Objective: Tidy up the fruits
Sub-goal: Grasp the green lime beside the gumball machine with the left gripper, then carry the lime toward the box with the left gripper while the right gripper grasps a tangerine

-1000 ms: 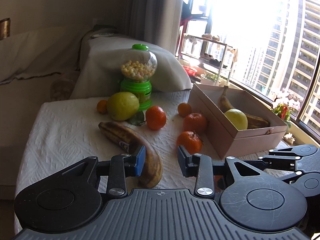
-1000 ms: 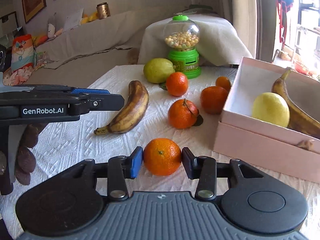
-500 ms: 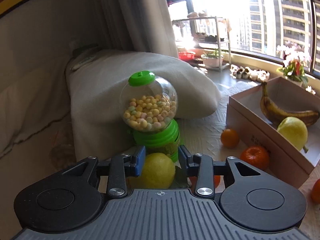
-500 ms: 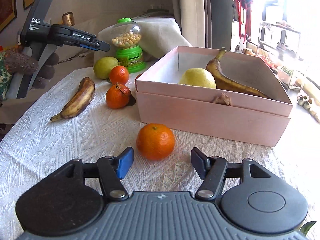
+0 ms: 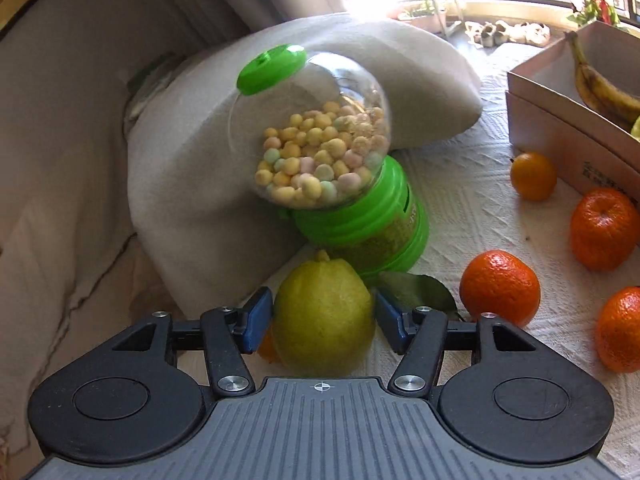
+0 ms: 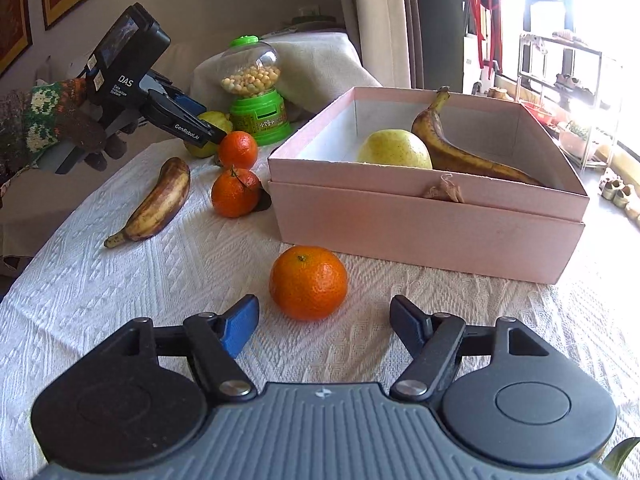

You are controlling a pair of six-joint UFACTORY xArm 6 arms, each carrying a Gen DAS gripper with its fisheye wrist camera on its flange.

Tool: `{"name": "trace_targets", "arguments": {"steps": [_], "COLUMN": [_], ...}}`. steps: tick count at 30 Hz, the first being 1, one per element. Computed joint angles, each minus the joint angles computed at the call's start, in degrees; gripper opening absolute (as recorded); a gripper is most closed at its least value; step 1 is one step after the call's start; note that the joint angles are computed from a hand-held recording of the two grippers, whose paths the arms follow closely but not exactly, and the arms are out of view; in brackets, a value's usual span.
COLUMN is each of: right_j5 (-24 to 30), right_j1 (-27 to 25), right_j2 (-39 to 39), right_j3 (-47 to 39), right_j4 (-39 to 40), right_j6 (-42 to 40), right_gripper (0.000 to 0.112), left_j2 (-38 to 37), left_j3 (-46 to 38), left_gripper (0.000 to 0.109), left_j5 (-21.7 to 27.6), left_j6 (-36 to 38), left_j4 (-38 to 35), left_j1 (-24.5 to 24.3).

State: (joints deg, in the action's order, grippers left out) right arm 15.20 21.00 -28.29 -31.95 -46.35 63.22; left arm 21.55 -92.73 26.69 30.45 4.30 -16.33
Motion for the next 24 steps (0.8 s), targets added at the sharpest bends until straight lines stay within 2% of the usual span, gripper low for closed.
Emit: {"name": "trace_targets", "arguments": {"steps": [3, 9, 16, 18, 20, 24], "right_j5": [0.1, -0.4, 3.1, 4.2, 5.2, 7.7], "right_j1": [0.1, 0.0, 1.8, 2.1, 2.4, 3.9], "right_j2": [0.1, 0.4, 1.1, 0.7, 0.0, -0.8], "right_j3": [-0.1, -0.1, -1.6, -1.6, -1.7, -3.6], "right_j4": [-0.1, 0.5, -1.5, -2.4, -3.3, -6.5], "right_j6": [0.1, -0.9, 0.0, 1.3, 2.6, 2.0], "right_gripper": [0.075, 0.078, 0.080, 0.080, 0.080, 0.080], "left_j2": [1.6, 3.4, 5.6, 4.9, 3.0, -3.4], "left_j3": [-3.1, -6.3, -8.8, -8.0, -5.3, 5.1], "left_gripper": [0.065, 0.067, 0.066, 0.066, 0.065, 0.065], "left_j5": [2.7, 7.2, 5.5, 5.9, 5.4, 0.4], "left_j6": [-1.7, -0.1, -4.7, -3.5, -1.1, 7.3], "left_j4": [-5.8, -19.5, -14.8, -16.4, -21.0, -33.3], "left_j1": [1.2, 3.6, 2.5, 2.8, 3.4, 5.1]}}
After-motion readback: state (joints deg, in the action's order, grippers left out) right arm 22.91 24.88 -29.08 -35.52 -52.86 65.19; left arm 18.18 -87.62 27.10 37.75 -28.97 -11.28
